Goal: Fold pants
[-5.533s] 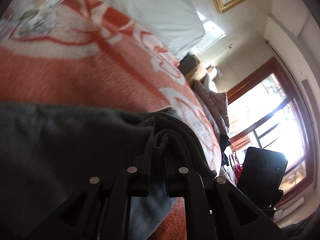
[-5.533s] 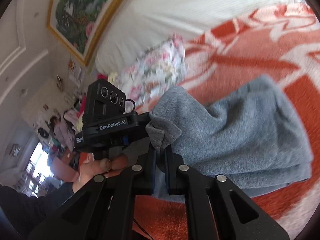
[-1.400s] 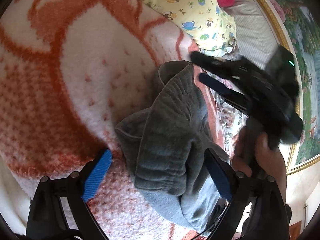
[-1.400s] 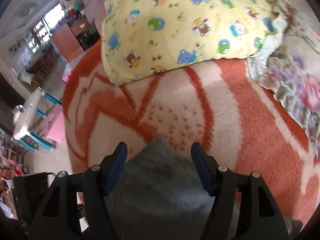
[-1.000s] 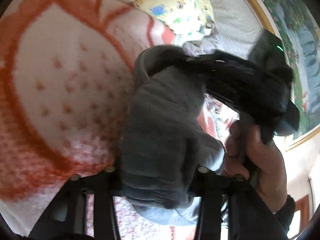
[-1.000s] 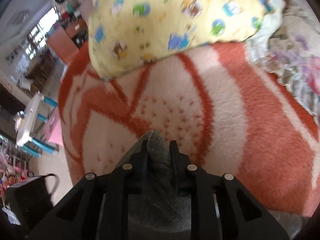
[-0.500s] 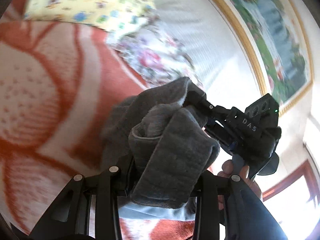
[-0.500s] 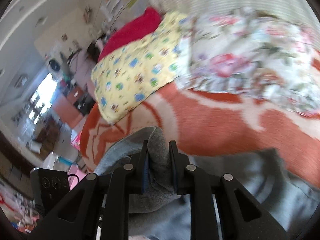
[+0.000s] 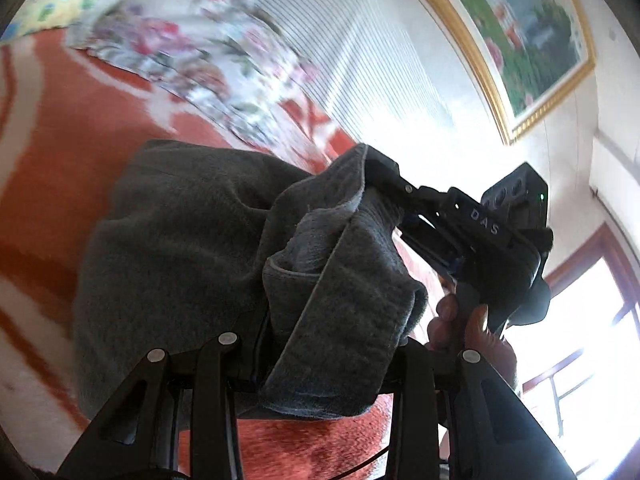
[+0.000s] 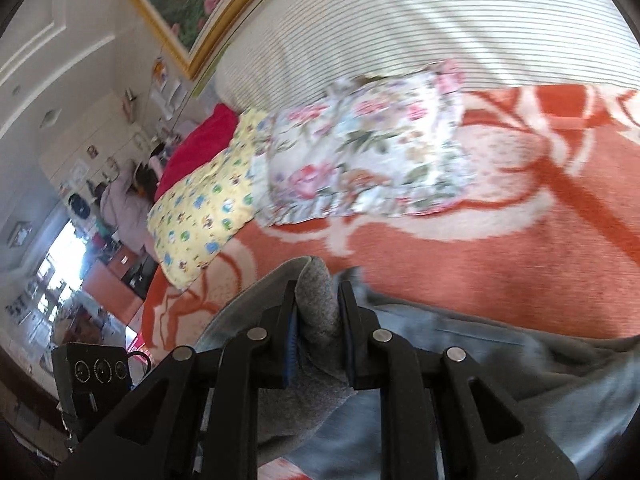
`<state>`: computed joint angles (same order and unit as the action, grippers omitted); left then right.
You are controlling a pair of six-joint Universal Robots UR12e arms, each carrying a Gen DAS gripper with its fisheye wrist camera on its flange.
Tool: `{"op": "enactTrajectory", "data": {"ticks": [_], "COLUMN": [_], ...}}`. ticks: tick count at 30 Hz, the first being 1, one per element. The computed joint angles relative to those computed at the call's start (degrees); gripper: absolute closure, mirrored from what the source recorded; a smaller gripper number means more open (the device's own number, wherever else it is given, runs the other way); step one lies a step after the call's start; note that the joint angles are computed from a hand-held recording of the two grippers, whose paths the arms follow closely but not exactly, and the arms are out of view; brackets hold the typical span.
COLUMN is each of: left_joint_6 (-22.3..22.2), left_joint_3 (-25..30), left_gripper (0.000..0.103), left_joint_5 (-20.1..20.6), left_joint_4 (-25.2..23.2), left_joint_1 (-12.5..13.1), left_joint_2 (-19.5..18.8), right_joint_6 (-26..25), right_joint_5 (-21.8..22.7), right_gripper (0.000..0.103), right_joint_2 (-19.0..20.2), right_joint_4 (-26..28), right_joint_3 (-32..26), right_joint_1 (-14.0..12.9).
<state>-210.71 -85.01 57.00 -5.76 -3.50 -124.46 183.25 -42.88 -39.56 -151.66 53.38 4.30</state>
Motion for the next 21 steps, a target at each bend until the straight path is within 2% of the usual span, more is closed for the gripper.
{"op": "enactTrajectory", "data": {"ticks": [3,10,17,18,21], "left_joint_6": [1.58,6.02,8.91,9.11,9.43], "left_joint_3": [2.65,9.66,16.05,17.22,18.59], "left_gripper": [0.069,0.068,0.068,0.067,0.051], "left_joint_5": [0.33,2.11,3.18,3.39,1.62], "left_joint_4": [-3.11,-10.08,-14.43,-15.33,-15.94], "left_joint_1": [-1.67,-5.2,-8.11,-8.54,-9.21], "left_joint_2": [-1.16,-4.33,-7.9,-8.62,-9.76], "right_joint_6": [0.72,7.39,10.19,10.12,8.49], "right_joint_5": [0.64,4.99,3.67,3.24,0.89], "right_gripper": [0.083,0.083,0.083,0.083,0.083], "right_joint_2": [0.0,0.6,1.18,1.31,1.52], "right_joint_4": [-0.69,-5.45,-7.1,-6.91,-5.34], "right_joint_3": [0.58,2.48,3.0,2.87,2.53], "right_joint_1": [-1.32,-5.12,-7.36,-7.54,-7.94]}}
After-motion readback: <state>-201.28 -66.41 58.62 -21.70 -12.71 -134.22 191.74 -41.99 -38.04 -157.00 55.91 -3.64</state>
